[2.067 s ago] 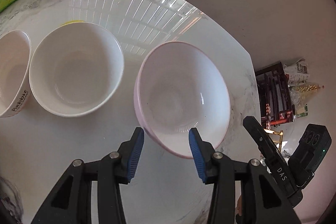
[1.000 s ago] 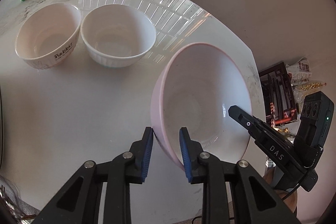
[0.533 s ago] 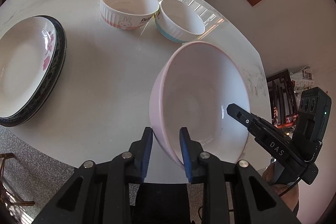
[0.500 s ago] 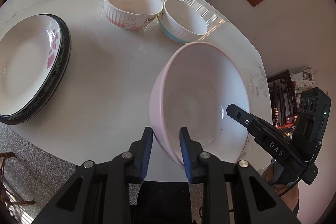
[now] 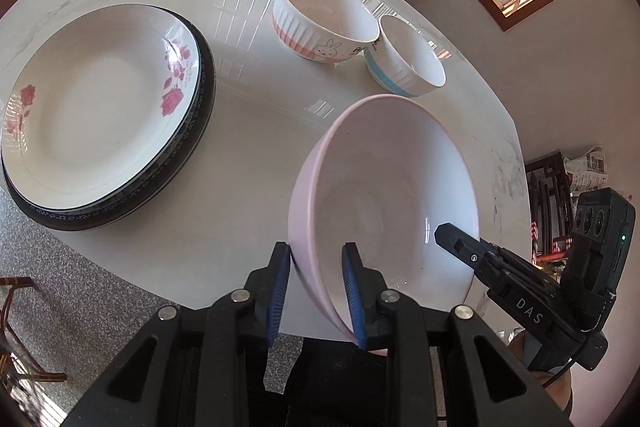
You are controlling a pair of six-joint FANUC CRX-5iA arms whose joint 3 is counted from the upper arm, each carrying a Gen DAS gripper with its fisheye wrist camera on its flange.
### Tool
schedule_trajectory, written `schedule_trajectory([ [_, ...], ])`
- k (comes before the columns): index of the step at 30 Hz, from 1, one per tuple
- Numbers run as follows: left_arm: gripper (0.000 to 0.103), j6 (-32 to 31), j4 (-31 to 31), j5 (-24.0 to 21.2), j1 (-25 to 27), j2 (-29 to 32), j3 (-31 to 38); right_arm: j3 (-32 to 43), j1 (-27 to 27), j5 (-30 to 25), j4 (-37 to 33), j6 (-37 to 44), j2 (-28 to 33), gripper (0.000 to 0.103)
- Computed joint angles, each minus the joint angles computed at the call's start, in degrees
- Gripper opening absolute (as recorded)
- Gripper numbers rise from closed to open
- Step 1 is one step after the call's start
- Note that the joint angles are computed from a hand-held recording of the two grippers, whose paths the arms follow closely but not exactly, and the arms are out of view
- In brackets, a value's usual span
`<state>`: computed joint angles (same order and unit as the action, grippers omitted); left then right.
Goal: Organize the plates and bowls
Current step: 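Carry the pink bowl beside the plate stack, lower it, open both grippers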
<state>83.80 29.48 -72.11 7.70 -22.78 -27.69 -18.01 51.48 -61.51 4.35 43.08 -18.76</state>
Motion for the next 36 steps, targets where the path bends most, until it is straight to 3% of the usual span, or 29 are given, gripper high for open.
schedule_trajectory([
  [17, 0.029, -4.27, -1.32, 3.66, 1.18, -0.59, -1.47, 0.06, -0.54, 2.18, -2.15, -0.68, 0.99, 0.021],
  [21, 0.030, -6.24, -1.77, 5.10, 0.91, -1.14, -1.81, -1.49, 1.02, 3.92, 0.91, -2.19, -0.05, 0.023],
  [29, 0.037, -9.59, -2.60, 4.78, 1.96, -2.90, -1.51, -4.58, 0.18, 10.08, 2.46, -4.41, -3.90, 0.028],
  [36, 0.040, -12.14, -2.22, 3.46, 3.09, -3.72, -1.26, -2.91, -2.08, 10.68, -0.64, -1.69, -3.80, 0.029],
])
